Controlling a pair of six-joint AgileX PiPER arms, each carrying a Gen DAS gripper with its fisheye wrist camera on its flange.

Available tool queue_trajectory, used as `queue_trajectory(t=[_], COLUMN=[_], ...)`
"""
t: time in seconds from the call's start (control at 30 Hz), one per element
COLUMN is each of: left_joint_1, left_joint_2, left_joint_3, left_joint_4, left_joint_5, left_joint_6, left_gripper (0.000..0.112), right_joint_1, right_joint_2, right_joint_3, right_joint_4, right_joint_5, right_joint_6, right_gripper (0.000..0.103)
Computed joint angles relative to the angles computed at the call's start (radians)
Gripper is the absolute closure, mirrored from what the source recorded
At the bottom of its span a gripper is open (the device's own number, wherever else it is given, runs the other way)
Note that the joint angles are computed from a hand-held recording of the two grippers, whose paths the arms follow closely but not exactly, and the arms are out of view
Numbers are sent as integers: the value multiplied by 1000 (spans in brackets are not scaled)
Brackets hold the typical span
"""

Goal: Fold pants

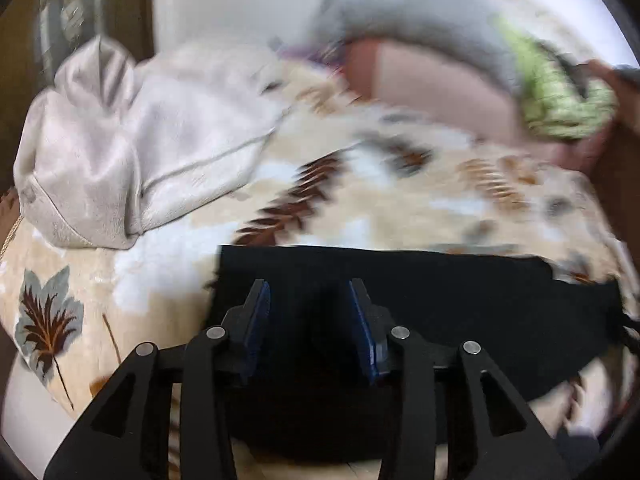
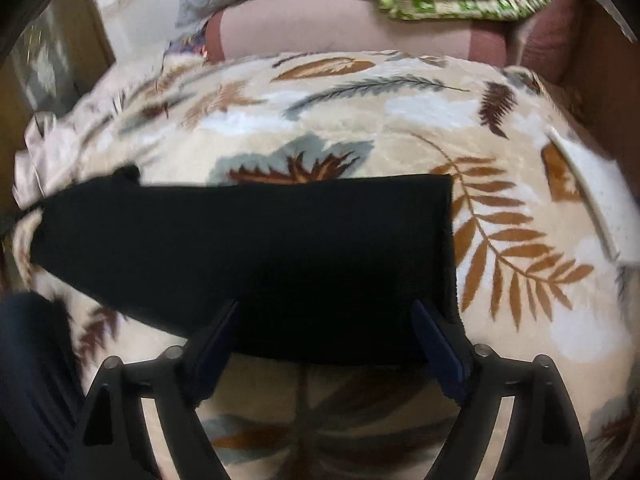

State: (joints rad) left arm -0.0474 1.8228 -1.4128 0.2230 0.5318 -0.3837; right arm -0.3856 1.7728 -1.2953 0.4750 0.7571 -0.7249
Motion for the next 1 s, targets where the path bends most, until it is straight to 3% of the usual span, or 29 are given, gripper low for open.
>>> queue_trajectory(t=[0.07,0.13,0.23,0.4,0.5,0.6,0.67,0.73,0.8,1.0], left_joint_1=[58,97,81,79,-11,-180,-285,-291,-250,-270], left_joint_2=[130,174,206,96,21,27,109,190,199,220], left_joint_3=[-152,-210,-303,-209,-187,-254,-343,-397,-361,-441], left_joint_4=[-71,-187,-134,-168,-338,-218,-56,-54,-123,-79], left_joint_5=[111,141,246,198,234,316,439,535,498,556], left_joint_6=[18,118,139,48,225,297,304,310,341,291], left_gripper=[62,58,52,56,56,54,54,53,43,42], right_joint_1=[17,5,1,16,12,21,22,18,15,27], right_joint_2=[-9,-9,-13,-18,-18,-21,-24,-26,-27,-18], right_joint_3=[16,19,22,29,29,36,42,48,51,35], right_joint_4=[-32,-10,-10,-34,-25,-34,-28,-15,-6,-42], right_joint_5=[-24,-14,-10,-26,-25,-43,-54,-59,-61,-50], right_joint_6=[10,-6,-10,2,-10,4,6,-2,-12,25], right_gripper=[16,16,16,16,16,16,15,15,15,13])
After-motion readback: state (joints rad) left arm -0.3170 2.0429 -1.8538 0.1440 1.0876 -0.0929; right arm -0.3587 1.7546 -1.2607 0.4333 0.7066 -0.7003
